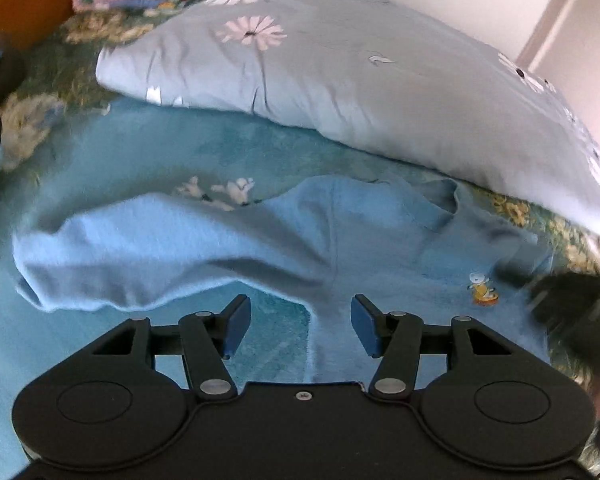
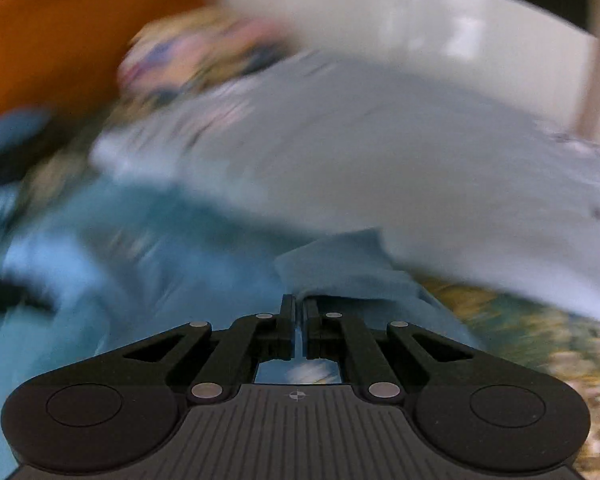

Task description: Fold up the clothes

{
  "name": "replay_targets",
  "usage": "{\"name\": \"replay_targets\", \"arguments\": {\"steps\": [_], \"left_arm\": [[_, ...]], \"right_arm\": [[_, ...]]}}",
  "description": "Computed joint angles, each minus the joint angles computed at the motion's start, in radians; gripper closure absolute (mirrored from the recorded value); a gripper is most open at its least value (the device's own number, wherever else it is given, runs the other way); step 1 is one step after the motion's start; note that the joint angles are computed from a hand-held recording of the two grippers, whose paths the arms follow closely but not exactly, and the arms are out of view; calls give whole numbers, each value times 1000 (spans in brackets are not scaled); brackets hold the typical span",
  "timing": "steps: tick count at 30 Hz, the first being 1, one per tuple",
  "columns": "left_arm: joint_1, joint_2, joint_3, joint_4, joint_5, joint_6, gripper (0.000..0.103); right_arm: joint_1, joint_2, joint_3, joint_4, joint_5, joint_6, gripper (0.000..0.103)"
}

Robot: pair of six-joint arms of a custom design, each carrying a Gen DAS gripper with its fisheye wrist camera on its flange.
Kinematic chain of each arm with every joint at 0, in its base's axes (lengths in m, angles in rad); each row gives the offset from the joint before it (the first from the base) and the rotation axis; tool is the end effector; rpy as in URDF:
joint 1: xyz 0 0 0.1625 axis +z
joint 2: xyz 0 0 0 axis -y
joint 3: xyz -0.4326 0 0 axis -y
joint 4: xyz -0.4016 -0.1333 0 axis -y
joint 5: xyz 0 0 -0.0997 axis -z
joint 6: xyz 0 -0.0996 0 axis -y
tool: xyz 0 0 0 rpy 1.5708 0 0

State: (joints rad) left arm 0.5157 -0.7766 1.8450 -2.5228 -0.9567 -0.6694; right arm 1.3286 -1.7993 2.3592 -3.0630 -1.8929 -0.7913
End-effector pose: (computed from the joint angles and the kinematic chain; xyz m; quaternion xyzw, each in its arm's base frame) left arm -0.4206 -0.4576 0.0213 0.1996 0.9306 -0.1930 0.2384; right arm 0.0082 -0.3910 0.3943 0.1697 -0.8683 0.3149 0.3437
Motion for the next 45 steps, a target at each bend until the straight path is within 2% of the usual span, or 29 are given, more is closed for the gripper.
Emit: {"name": "replay_targets", "arguments": {"steps": [4,7,8,10,13,16,21,26,28,30,31,32,33,38,40,43,45], "left_arm": [[26,28,-12,-81,-85,1,49],[39,71,-48,-118,-143,47,48],[40,88,-65,-122,-156,68,46],[42,117,-98,-127,-189,110,45],[33,161,-147,-128,-221,176,44],[14,223,-214,-96,-236,300,44],[-35,329,-274,-101,-209,523,44],[-62,411,-328,-55,-159,572,46],[-68,426,-336,-49,-125,563,55],[-70,431,-337,-49,-97,548,73],[-69,432,-337,-47,-86,538,79],[-69,432,-337,-46,-75,529,93],[-71,427,-330,-62,-62,522,98],[-76,365,-234,-275,56,442,99],[-67,321,-174,-373,104,356,99],[-42,268,-113,-413,153,243,99],[-27,255,-100,-388,174,212,99]], "right_arm": [[33,93,49,-52,-102,-34,100],[42,100,58,-21,-132,-16,97],[44,90,65,-12,-131,-18,95],[46,51,69,44,-126,-8,84],[50,-35,79,137,-139,17,82],[54,-113,105,148,-194,31,80],[32,-210,114,183,-280,120,76],[-27,-285,117,237,-285,189,73],[-54,-314,122,248,-276,181,73],[-80,-324,121,249,-256,176,73],[-89,-330,121,250,-248,175,73],[-99,-332,121,246,-240,174,73],[-110,-336,121,243,-231,171,72],[-144,-339,118,214,-195,169,72],[-156,-324,114,176,-176,149,72],[-183,-270,104,91,-152,104,72],[-192,-207,86,29,-157,86,72]]}}
